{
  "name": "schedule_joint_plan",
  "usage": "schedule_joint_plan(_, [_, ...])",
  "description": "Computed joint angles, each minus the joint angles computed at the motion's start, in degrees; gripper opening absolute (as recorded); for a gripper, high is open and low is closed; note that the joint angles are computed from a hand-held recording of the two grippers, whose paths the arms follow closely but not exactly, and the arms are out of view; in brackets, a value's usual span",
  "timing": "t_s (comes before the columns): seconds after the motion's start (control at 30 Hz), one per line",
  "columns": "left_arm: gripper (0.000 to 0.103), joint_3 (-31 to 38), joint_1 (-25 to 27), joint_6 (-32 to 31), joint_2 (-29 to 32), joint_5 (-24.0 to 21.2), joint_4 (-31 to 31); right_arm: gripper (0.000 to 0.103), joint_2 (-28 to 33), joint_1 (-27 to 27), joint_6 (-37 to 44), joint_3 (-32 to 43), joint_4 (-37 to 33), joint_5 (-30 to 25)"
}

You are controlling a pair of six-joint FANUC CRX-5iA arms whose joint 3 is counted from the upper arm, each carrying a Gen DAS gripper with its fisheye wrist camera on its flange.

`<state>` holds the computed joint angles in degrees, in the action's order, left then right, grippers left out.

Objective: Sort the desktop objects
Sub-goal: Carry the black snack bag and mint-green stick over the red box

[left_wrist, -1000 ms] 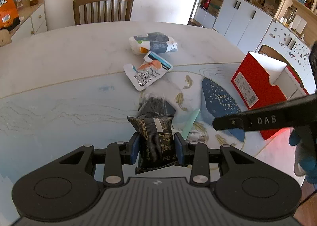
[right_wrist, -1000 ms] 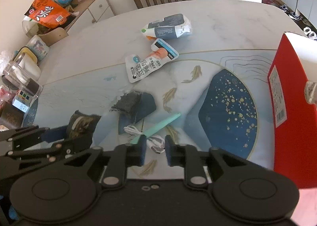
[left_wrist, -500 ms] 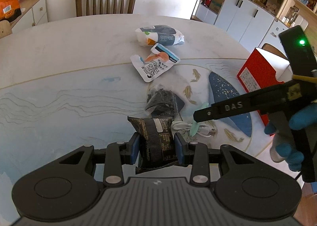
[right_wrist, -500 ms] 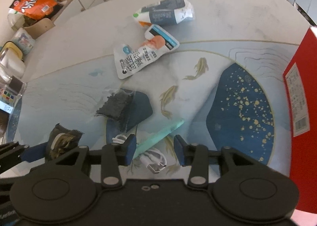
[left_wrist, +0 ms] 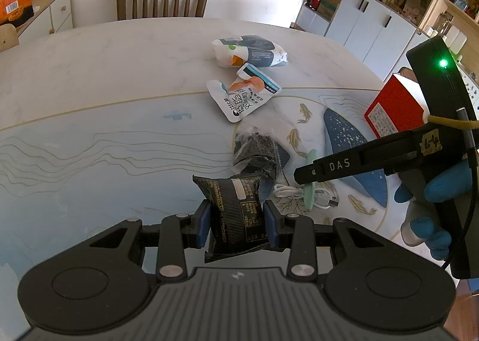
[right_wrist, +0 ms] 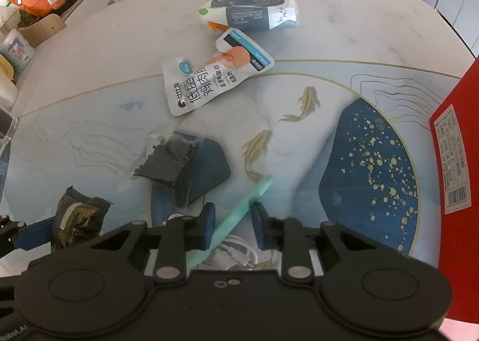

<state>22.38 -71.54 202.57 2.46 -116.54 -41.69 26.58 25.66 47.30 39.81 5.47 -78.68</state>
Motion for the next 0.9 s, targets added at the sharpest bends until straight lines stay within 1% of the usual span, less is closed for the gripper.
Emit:
schedule_joint_plan(0.07, [0.035, 0.3, -0.07, -0.2, 0.19, -0.18, -0.16, 0.016, -0.11, -0.03, -0.23, -0.01, -0.28, 0.04])
schedule_joint_plan(0.1, [0.035, 0.46, -0.11, -0.29, 0.27, -0.25, -0.27, 0.01, -0.26, 0.0, -0.33, -0.18, -0.25, 0.12])
schedule_joint_plan(0.13, [0.035, 0.66, -0.14, -0.44, 0.37, -0.37, -0.39, 0.009, -0.43, 0.07, -0.43, -0.4, -0.13, 0.21])
schedule_joint_plan(0.43, [0.035, 4.04, -0.42, -3.08, 2.1, -1.61, -2.07, 0.009, -5.61, 0.12, -1.85, -5.51, -0.95, 4.15])
schedule_joint_plan(0.63, [0.035, 7.58, -0.28, -6.95, 3.75, -2.09, -4.04, 0.009, -10.42, 0.36, -4.08, -9.64, -0.86, 6.3])
schedule_joint_plan(0.9, [0.036, 13.18, 0.52, -13.82, 6.51, -1.67, -6.6, 0.009, -16.05, 0.84, -7.4, -14.63, 1.0, 7.53])
